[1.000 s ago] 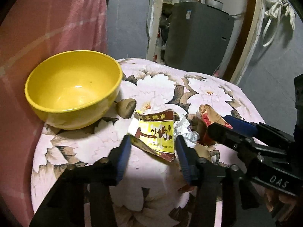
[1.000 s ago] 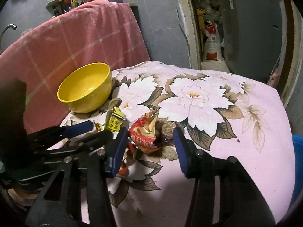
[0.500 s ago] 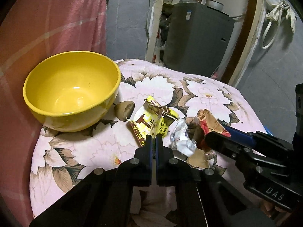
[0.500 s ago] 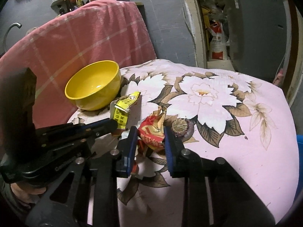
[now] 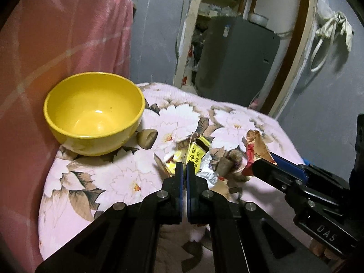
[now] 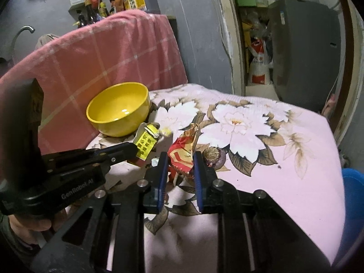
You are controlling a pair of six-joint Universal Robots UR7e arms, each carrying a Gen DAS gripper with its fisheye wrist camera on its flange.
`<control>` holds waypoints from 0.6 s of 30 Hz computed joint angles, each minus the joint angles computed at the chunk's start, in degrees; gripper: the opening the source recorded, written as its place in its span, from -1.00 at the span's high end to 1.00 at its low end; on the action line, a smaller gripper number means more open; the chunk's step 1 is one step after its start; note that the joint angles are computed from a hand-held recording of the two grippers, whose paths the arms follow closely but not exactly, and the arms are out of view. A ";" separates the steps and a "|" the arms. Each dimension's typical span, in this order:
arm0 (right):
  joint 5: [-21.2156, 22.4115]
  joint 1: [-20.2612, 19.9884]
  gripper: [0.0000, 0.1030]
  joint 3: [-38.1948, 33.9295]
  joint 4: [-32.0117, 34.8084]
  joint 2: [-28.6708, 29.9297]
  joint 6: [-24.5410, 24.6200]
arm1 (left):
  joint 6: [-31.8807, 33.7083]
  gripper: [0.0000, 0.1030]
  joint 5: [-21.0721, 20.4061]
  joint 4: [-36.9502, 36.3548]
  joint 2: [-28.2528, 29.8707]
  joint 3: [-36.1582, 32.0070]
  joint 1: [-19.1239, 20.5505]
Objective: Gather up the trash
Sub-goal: 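Grasp the yellow packet with the left tool while the right tool grasps the red wrapper, then carry both pieces over the blue basin and open both tools to drop them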
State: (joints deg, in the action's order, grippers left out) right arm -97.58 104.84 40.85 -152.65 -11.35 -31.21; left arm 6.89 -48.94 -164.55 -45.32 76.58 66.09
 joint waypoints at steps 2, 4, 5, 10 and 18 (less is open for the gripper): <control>0.94 0.04 0.44 3.05 -3.29 -1.69 -0.58 | 0.11 0.99 -0.12 -1.86 -0.62 1.14 -0.66; 2.05 0.03 0.44 5.62 -6.07 -3.22 -0.85 | 0.52 0.99 -0.29 -3.64 -1.11 2.14 -1.45; 2.58 0.02 0.44 7.03 -7.54 -4.11 -0.94 | 0.82 0.99 -0.21 -4.27 -1.20 2.44 -1.89; 3.64 0.00 0.43 12.27 -12.68 -7.73 -0.66 | 1.85 0.99 0.38 -5.78 -1.43 3.21 -3.62; 4.46 -0.72 0.43 21.34 -23.23 -14.00 0.31 | 5.43 1.00 -0.51 -8.59 -0.03 2.45 -6.96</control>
State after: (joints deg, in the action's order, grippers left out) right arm -93.12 104.11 62.19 -175.88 -25.35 -30.90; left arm 12.32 -49.45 -173.13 -45.35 79.04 59.13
